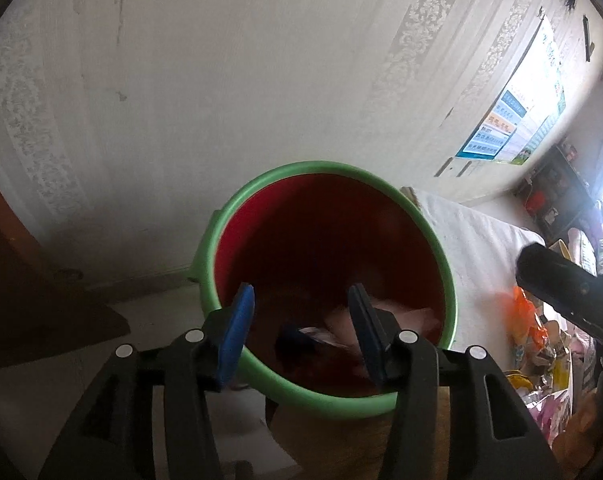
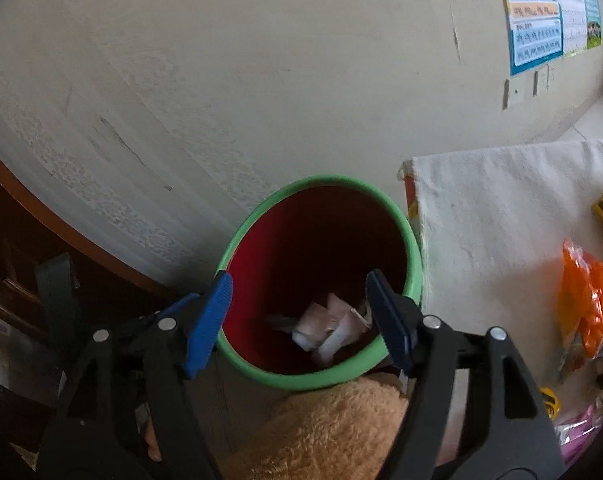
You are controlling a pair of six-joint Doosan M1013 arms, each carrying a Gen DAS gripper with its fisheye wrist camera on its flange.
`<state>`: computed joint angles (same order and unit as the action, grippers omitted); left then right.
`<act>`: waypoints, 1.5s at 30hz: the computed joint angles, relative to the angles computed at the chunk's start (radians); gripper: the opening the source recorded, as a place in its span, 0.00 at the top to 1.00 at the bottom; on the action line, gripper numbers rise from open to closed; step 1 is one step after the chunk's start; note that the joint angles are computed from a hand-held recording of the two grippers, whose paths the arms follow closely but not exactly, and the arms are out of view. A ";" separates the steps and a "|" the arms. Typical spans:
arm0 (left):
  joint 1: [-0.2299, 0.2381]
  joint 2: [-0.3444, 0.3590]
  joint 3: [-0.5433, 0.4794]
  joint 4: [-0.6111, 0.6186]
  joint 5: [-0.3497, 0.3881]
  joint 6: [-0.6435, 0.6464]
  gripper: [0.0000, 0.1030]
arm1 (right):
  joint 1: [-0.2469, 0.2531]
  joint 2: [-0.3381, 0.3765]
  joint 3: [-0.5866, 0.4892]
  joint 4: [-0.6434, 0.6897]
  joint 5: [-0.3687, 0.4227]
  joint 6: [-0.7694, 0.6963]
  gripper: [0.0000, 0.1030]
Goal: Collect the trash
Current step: 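Carry both wrappers over the red bucket and open both grippers to drop them, then grasp the pink wrapper with the left gripper while the right gripper reaches toward the yellow candy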
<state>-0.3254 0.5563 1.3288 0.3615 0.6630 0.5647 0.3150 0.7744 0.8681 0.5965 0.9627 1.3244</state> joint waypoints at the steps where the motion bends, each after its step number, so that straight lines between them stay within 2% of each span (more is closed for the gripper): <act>1: 0.000 0.000 0.000 0.004 0.004 -0.007 0.53 | -0.003 -0.005 0.008 -0.002 -0.001 0.011 0.34; 7: -0.001 -0.006 0.000 -0.008 0.000 -0.002 0.53 | -0.030 -0.060 0.099 -0.038 -0.030 0.067 0.31; 13: -0.025 -0.003 -0.022 -0.044 -0.014 0.080 0.53 | -0.066 -0.151 0.237 -0.128 -0.122 0.109 0.27; 15: -0.036 0.002 -0.037 -0.085 -0.018 0.147 0.53 | -0.077 -0.186 0.286 -0.179 -0.164 0.141 0.26; 20: -0.067 0.020 -0.081 -0.203 -0.019 0.325 0.49 | -0.093 -0.274 0.412 -0.422 -0.254 0.317 0.26; 26: -0.104 0.067 -0.159 -0.447 0.040 0.641 0.47 | -0.141 -0.320 0.504 -0.394 -0.291 0.415 0.26; 29: -0.125 0.102 -0.214 -0.557 0.091 0.846 0.35 | -0.157 -0.336 0.534 -0.364 -0.314 0.418 0.26; 30: -0.133 0.126 -0.251 -0.596 0.150 0.938 0.32 | -0.163 -0.340 0.543 -0.352 -0.327 0.417 0.26; 31: -0.141 0.144 -0.279 -0.595 0.191 0.977 0.32 | -0.164 -0.342 0.544 -0.348 -0.333 0.422 0.26; 33: -0.169 0.174 -0.324 -0.534 0.236 1.010 0.32 | -0.174 -0.352 0.561 -0.327 -0.352 0.416 0.26; 39: -0.203 0.266 -0.464 -0.507 0.362 1.093 0.32 | -0.203 -0.376 0.603 -0.292 -0.372 0.413 0.26; 43: -0.214 0.330 -0.561 -0.442 0.473 1.061 0.33 | -0.221 -0.387 0.635 -0.279 -0.377 0.433 0.26; 45: -0.211 0.340 -0.572 -0.452 0.479 1.037 0.33 | -0.228 -0.390 0.645 -0.267 -0.380 0.438 0.26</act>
<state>-0.5366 0.8961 0.7568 -0.0902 1.1424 1.6018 0.0871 0.3844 1.5132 0.3297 0.5823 1.7624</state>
